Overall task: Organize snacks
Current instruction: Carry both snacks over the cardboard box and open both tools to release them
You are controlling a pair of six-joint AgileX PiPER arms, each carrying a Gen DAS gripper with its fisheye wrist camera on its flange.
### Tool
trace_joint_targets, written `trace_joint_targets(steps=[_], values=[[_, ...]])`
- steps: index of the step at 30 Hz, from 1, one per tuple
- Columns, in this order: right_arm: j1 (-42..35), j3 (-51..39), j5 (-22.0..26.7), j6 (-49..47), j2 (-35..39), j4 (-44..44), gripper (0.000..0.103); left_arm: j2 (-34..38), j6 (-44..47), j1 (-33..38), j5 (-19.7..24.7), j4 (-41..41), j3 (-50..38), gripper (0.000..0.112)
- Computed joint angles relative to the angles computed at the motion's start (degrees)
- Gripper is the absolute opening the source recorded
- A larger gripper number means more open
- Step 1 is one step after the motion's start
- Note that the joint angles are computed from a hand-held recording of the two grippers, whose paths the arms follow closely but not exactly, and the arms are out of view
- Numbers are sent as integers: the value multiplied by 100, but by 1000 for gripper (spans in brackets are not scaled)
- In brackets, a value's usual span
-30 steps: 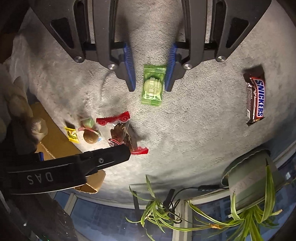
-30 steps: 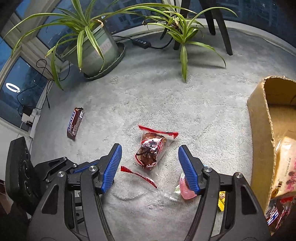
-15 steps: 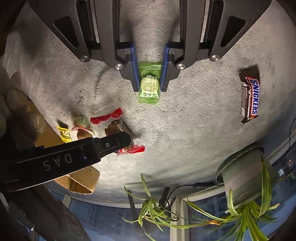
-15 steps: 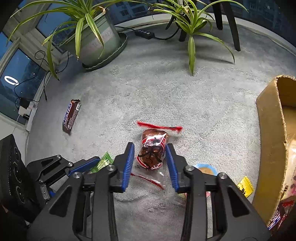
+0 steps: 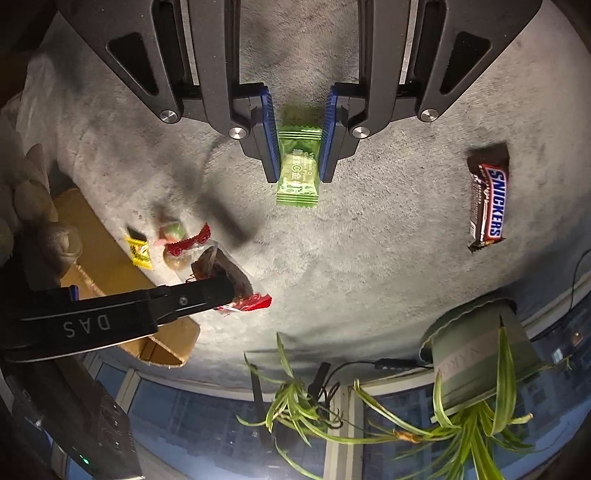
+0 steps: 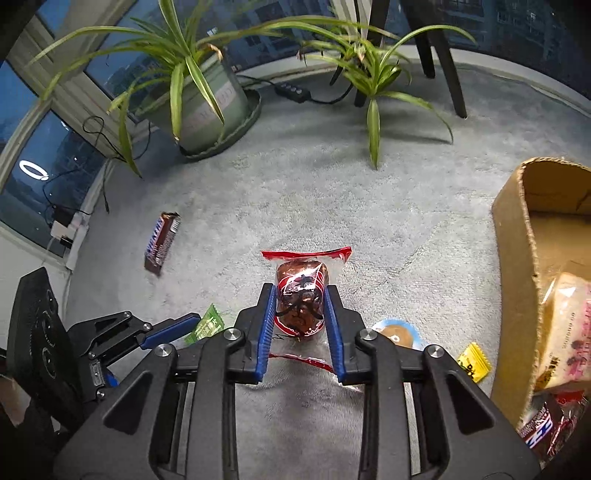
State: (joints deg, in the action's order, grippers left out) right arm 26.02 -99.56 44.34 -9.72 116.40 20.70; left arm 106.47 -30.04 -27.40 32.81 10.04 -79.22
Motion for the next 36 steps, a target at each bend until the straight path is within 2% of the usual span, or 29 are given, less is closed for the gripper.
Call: trace_joint_targets(steps=[10,18,22,27,36], values=[[-414,729,-239,-552,-972,181,27,-167,-257,-151,45,112,-298,20],[-1226,894,-58,-1136,-1414,549,27,275,-263,-547,188,-4,-1320,20],[-1696,785,94,-1394,-1458,707,27,690,-208,-821,343,-140,-2106,20],[-2182,462,334,-1635,-1283,944,27,1401,-15,-1098,740,-364,-3435,20],[-2711,-346,865,-1686,-736,1151,27,3030,109,-1429,1999,-682,-6464,20]])
